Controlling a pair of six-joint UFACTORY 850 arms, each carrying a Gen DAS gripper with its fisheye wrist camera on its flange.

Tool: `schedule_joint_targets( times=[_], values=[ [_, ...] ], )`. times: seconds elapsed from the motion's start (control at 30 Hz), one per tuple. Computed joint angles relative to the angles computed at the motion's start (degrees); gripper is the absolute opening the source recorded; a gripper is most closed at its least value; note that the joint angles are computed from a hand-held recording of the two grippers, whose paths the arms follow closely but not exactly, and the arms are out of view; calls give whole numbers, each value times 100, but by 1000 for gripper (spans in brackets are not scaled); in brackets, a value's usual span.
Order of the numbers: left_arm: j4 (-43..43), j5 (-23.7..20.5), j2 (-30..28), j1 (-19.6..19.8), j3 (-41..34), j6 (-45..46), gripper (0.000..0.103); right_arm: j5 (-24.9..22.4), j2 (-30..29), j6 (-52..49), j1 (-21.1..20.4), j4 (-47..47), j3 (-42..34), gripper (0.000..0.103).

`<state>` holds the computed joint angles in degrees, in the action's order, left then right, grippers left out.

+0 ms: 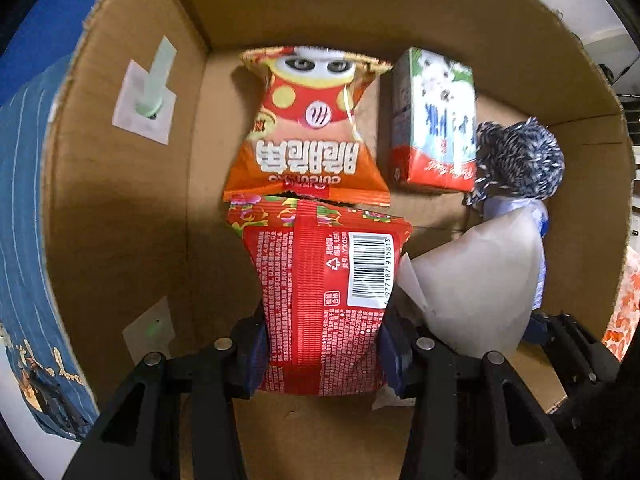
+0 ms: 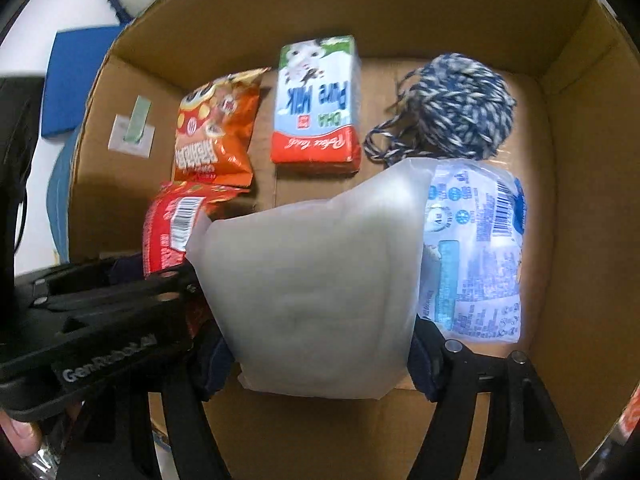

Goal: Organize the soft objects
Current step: 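Lower both bags into the box and open both tools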

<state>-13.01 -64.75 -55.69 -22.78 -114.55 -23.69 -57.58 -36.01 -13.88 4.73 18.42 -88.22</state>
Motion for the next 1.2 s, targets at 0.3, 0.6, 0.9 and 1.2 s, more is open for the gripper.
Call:
schedule_joint_targets(
  times=[0.3,0.6,0.9,1.2],
  values=[
    [-138,-21,38,74,176,22,45,124,-151,148,196,-216,-15,77],
    [-144,-89,176,185,161,53,49,91,-172,380,307,-525,-122,83],
    [176,192,654,57,443,-63,59,218,149,507,317,-909,-49,85],
    [555,477,1251,-54,860,-191,81,334,603,778,244,-1317,198,91]
  ],
)
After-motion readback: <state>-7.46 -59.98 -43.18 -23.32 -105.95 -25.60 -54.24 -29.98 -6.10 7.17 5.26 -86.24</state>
